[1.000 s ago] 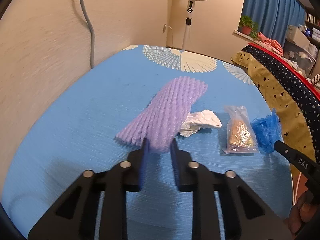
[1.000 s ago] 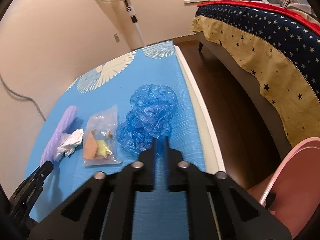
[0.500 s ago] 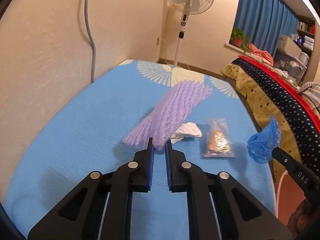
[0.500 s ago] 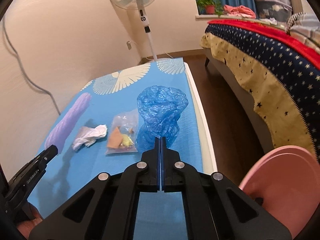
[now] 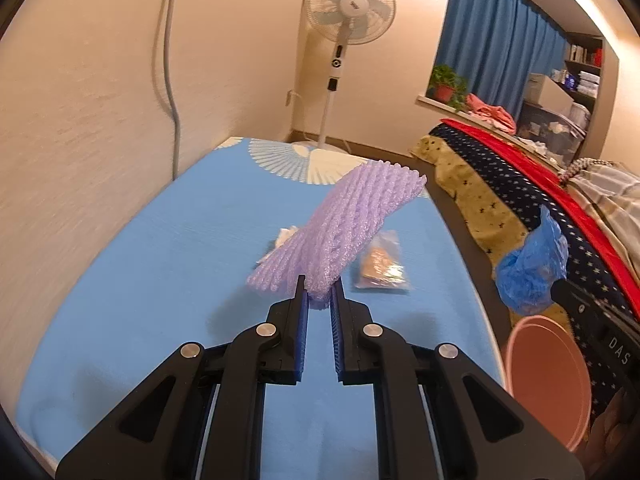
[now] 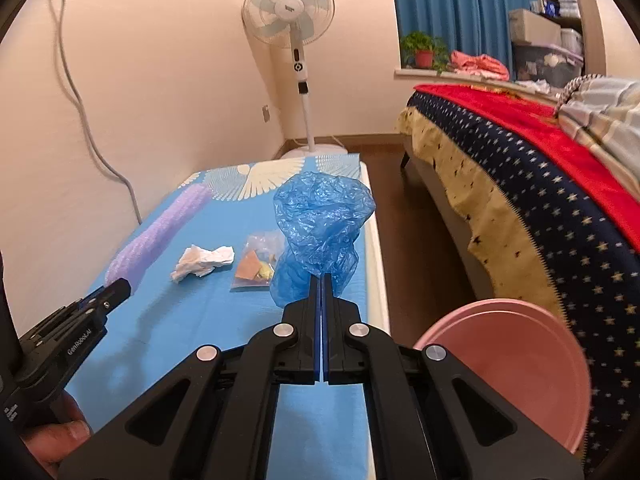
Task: Collect trash
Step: 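Grasp the purple foam net with the left tool while the right tool grasps the blue plastic bag, then carry the purple foam net and blue bag over the pink bin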
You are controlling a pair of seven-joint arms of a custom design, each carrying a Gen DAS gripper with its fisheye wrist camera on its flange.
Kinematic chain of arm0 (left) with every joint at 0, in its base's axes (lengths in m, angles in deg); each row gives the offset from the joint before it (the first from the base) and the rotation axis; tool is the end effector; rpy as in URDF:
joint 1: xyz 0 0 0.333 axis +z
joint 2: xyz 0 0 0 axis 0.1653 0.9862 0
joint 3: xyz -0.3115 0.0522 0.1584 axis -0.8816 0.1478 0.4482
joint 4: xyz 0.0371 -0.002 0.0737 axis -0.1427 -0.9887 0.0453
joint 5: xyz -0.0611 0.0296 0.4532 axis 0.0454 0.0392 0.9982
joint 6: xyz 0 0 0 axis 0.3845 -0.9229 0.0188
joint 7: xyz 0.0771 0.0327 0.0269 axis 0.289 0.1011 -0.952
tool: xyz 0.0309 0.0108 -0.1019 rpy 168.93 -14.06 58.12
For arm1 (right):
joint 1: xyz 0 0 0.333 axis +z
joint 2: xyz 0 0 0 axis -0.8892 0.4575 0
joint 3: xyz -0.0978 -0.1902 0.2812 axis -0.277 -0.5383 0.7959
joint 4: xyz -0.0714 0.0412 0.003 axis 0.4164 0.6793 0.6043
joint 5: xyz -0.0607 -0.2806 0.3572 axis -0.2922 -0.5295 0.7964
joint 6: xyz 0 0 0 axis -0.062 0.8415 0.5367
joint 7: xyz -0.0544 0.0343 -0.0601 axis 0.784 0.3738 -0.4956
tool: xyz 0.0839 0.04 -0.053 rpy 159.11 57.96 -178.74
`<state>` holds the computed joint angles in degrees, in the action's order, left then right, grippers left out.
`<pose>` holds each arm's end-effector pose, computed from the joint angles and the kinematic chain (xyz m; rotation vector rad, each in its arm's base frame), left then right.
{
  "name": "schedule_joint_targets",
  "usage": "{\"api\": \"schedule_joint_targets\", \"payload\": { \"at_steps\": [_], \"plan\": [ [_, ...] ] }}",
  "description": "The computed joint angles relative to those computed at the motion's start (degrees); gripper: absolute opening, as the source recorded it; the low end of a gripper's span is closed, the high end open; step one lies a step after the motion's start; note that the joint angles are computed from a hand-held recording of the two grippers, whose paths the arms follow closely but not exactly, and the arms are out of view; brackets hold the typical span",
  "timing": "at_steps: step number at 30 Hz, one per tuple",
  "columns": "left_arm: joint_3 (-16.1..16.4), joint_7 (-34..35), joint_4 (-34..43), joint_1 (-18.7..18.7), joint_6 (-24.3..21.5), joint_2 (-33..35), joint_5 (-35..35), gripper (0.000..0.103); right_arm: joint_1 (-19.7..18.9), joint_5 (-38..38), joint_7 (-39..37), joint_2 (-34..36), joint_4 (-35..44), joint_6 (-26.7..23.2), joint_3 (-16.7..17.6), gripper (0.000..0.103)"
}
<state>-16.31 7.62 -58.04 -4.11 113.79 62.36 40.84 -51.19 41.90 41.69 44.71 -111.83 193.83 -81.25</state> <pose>0.5529 -0.2678 0.4361 -2.0587 0.9526 -0.7235 0.6622 0.1556 0.4622 -1.9017 1.0952 -0.3663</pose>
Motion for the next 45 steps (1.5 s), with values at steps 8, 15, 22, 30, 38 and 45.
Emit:
{"api": "schedule_joint_targets", "payload": {
  "at_steps": [8,15,22,30,38,45],
  "plan": [
    [-1.59,1.14,-0.48,-1.45,-2.13,-2.24,0.03,0.011,-0.52,4.67,-5.10,-5.88,-4.55,-0.66,-1.86,0.000],
    [-2.77,1.75,-1.05,-2.41,-3.34,-3.49,-0.12,0.011,-0.40,6.64,-7.38,-9.29,-7.55,-1.35,-3.80,0.000],
    [-3.43,2.07,-1.16,-3.19,-2.96,-3.78,-0.08,0.011,-0.24,7.64,-9.37,-11.95,-10.11,-0.89,-5.00,0.000],
    [-3.49,2.03,0.34,-3.81,-1.48,-2.27,1.75,0.011,-0.24,8.99,-10.94,-13.19,-11.14,0.27,-5.97,0.000],
    [-2.84,1.87,2.39,-4.55,0.19,0.15,3.06,0.011,-0.72,9.72,-11.01,-12.88,-10.54,2.37,-6.37,0.000],
    [-2.02,1.98,4.62,-5.14,2.08,2.59,4.22,0.011,-0.87,11.05,-11.22,-11.24,-9.30,7.40,-5.91,0.000]
  ]
}}
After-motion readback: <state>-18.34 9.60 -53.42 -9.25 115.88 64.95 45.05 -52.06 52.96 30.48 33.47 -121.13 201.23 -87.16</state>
